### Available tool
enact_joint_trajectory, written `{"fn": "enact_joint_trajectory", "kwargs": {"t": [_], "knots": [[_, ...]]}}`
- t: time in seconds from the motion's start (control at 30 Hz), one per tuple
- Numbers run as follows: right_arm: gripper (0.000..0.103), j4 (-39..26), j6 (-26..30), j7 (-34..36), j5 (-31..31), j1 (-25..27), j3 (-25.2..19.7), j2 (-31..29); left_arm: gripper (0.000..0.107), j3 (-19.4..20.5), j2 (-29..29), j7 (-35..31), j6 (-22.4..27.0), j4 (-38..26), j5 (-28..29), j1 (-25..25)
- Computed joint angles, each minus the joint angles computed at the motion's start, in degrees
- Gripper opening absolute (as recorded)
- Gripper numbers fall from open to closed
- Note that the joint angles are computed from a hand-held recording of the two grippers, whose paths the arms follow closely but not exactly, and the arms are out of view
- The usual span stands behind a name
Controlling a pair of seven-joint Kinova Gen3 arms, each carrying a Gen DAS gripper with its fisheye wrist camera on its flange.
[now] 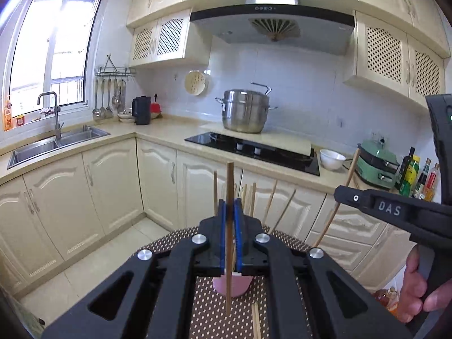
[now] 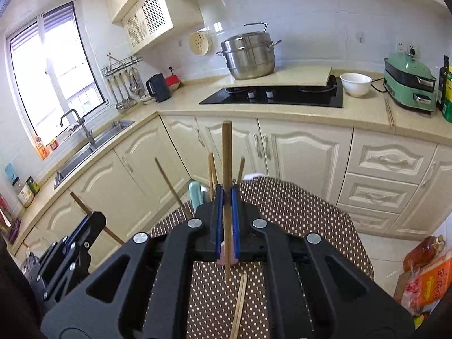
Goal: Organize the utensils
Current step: 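Lift the chopstick with the left tool while the right tool carries its chopstick over the pink cup, then lower both chopsticks into the pink cup and open both tools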
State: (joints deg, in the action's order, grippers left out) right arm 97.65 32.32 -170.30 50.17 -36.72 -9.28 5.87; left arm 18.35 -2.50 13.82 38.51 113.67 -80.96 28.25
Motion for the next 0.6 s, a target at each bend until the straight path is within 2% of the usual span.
{"fn": "enact_joint_trajectory", "kwargs": {"t": [0.3, 0.5, 0.6], "knots": [[0.006, -6.02, -2.92, 6.39, -6.34, 1.55, 2.71, 4.03, 0.006, -2.69, 3.69, -0.72, -2.75, -5.64, -1.82, -0.80], [0.006, -9.19, -4.00, 11.18, -11.23, 1.12, 4.95, 8.17, 0.006, -4.77, 7.38, 2.41, -2.80, -8.35, -6.38, 0.43], [0.007, -9.45, -4.74, 9.02, -9.34, -2.01, 8.56, 9.84, 0.006, -6.16, 8.80, 2.13, -4.86, -9.13, -6.27, 0.27]]}}
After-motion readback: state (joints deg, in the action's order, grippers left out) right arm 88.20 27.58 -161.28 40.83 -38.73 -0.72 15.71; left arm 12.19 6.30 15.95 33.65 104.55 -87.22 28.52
